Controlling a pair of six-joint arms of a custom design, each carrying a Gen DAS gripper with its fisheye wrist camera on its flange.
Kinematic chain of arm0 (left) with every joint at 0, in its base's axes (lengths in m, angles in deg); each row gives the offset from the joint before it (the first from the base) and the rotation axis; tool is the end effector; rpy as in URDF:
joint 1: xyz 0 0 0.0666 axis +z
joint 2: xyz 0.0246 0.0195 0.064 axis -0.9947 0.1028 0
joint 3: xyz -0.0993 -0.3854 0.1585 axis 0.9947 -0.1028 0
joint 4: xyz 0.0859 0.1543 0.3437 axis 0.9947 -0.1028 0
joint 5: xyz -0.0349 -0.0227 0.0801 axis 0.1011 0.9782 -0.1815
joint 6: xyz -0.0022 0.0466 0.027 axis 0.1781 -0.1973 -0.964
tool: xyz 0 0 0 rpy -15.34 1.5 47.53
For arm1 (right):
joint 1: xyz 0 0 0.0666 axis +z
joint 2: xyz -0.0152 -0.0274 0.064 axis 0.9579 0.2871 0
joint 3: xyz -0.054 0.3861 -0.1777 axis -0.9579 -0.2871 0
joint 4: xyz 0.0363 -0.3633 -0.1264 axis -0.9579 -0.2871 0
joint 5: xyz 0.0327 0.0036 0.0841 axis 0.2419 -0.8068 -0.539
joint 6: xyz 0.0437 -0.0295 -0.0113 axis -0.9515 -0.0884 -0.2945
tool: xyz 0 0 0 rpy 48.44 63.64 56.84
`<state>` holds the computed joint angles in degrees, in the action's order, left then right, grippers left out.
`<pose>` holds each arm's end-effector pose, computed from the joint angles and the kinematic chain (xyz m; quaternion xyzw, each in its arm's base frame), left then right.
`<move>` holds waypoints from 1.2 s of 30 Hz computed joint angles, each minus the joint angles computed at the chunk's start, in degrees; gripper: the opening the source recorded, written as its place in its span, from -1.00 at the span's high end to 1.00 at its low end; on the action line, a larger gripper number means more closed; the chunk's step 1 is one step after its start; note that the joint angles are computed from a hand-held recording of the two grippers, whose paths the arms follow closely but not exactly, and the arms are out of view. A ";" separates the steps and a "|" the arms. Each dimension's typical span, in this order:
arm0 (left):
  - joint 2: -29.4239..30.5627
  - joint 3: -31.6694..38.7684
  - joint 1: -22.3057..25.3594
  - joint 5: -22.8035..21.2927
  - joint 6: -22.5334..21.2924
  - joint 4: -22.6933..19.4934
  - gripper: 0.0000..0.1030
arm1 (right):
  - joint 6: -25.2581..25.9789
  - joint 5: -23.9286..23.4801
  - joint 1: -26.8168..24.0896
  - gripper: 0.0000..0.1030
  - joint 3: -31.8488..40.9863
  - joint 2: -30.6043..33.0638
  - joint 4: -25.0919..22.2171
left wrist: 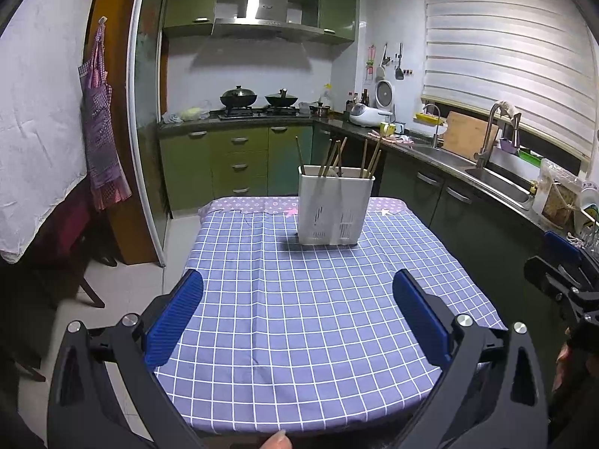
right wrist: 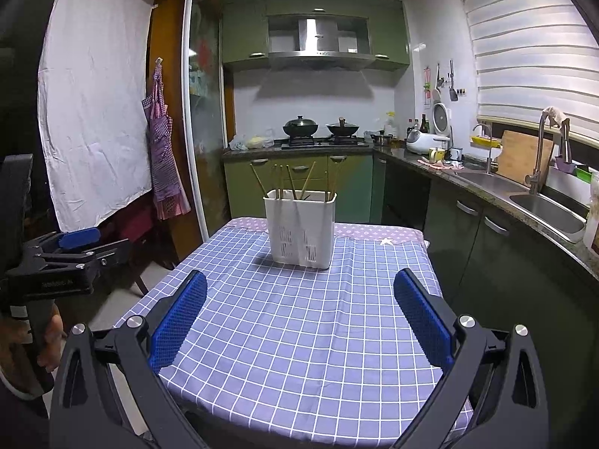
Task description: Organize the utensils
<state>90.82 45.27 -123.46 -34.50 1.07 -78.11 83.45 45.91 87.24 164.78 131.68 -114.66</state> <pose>0.4921 -0.3713 0.5777 -0.1454 0.8492 0.0538 0.5048 0.5907 0.1607 0.5826 -0.2616 0.7869 0.2016 0.5213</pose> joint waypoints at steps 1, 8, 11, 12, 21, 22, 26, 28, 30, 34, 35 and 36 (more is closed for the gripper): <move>0.11 0.13 0.01 -0.08 -0.01 -0.13 -0.87 | 0.02 0.02 0.00 -0.91 -0.01 0.00 0.02; 0.81 1.34 -0.09 -1.06 0.46 -1.53 -0.87 | 0.05 0.00 -0.01 -0.91 0.05 0.03 -0.10; 0.76 1.17 -0.09 -0.84 0.34 -1.61 -0.87 | 0.01 -0.03 0.04 -0.91 0.06 0.07 -0.16; 0.69 1.10 -0.12 -0.89 0.40 -1.69 -0.87 | 0.00 -0.07 0.04 -0.91 -0.02 0.13 -0.06; 0.97 1.62 -0.25 -0.99 0.54 -2.08 -0.87 | -0.01 -0.11 0.01 -0.91 -0.10 0.21 0.02; 1.03 1.81 -0.22 -0.98 0.53 -2.18 -0.87 | -0.07 -0.18 -0.01 -0.91 -0.08 0.23 -0.02; 1.06 1.95 -0.36 -1.32 0.64 -2.47 -0.87 | 0.00 -0.14 0.00 -0.91 -0.11 0.19 0.03; 1.04 1.96 -0.38 -1.31 0.69 -2.47 -0.87 | -0.02 -0.09 0.01 -0.91 -0.06 0.20 0.01; 1.02 1.98 -0.37 -1.33 0.67 -2.57 -0.87 | 0.08 -0.20 0.00 -0.91 0.01 0.25 -0.13; 1.05 2.03 -0.41 -1.43 0.66 -2.63 -0.87 | 0.04 -0.05 0.04 -0.91 -0.02 0.32 -0.09; 1.08 2.09 -0.45 -1.66 0.67 -2.68 -0.87 | 0.00 -0.07 0.03 -0.91 -0.09 0.35 0.02; 1.17 2.23 -0.46 -1.80 0.61 -2.78 -0.87 | -0.02 -0.05 0.01 -0.91 -0.21 0.36 0.12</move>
<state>91.99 47.50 -123.91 -36.30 1.68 -80.89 83.43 45.87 87.25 164.58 132.03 -114.53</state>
